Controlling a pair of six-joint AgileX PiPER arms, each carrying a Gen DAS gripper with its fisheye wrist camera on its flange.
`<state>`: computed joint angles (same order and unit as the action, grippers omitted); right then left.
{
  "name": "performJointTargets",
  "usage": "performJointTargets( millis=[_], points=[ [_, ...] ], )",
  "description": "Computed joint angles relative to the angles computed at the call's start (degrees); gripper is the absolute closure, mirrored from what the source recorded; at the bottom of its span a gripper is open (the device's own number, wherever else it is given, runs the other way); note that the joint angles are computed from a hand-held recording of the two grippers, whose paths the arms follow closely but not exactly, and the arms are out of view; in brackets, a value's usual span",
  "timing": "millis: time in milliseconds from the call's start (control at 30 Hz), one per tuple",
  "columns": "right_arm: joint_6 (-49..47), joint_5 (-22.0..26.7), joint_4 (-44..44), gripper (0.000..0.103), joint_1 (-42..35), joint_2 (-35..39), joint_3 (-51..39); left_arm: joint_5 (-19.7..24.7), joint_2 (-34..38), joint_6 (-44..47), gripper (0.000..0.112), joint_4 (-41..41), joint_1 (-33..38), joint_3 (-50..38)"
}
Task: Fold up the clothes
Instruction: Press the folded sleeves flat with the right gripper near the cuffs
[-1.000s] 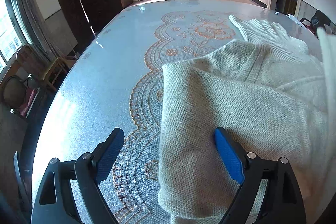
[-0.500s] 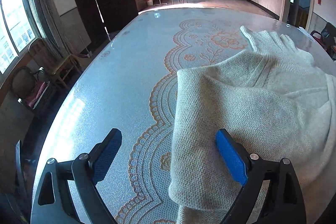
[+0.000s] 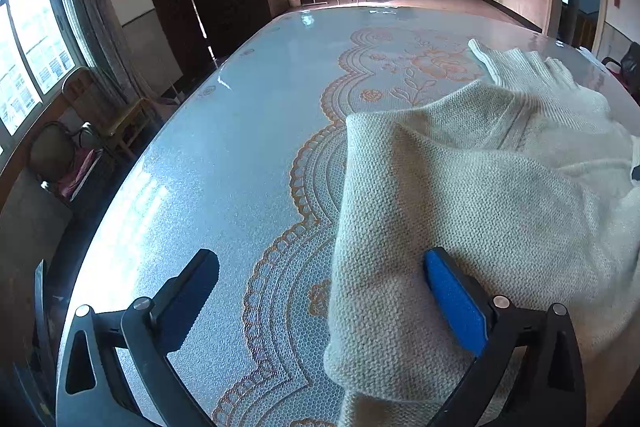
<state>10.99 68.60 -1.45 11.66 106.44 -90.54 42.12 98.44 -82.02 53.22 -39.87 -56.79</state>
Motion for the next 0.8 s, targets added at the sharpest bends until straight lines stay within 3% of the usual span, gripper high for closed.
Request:
performJointTargets(
  millis=[100, 133, 167, 200, 400, 533, 667, 733, 800],
  points=[
    [-0.78, -2.75, -1.89, 0.079, 1.16, -0.77, 1.59, 0.01, 0.28, 0.71, 0.009, -0.17, 0.46, -0.59],
    [-1.85, -3.52, -0.35, 0.089, 0.34, -1.45, 2.21, 0.10, 0.43, 1.09, 0.009, -0.24, 0.66, -0.91],
    [-3.70, -4.88, 3.33, 0.097, -1.66, -2.91, 3.49, 0.40, 0.40, 1.20, 0.009, -0.29, 0.52, -1.02],
    [-5.72, -6.04, 7.17, 0.098, -3.72, -4.28, 4.69, 0.72, 0.33, 1.29, 0.009, -0.35, 0.36, -1.12],
    [-29.80, -13.89, 34.40, 0.099, -17.42, -22.74, 17.47, 1.22, 0.71, 0.95, 0.009, -0.18, -0.10, -1.43],
    [-39.04, -13.77, 40.31, 0.099, -27.80, -31.51, 26.60, 0.01, -0.15, 1.74, 0.009, 0.04, 1.47, -0.37],
    [-37.15, -12.58, 33.06, 0.087, -36.10, -26.67, 34.42, 0.39, -0.48, 1.91, 0.009, 0.01, 1.33, -0.33],
    [-39.86, -9.90, 37.54, 0.091, -45.47, -24.30, 37.61, 0.39, -1.14, 3.48, 0.009, -1.50, 1.61, -0.99],
    [-42.21, -4.81, 44.63, 0.079, -53.87, -23.60, 38.59, -0.06, -2.73, 4.52, 0.009, -3.04, 2.12, -0.38]
  ],
)
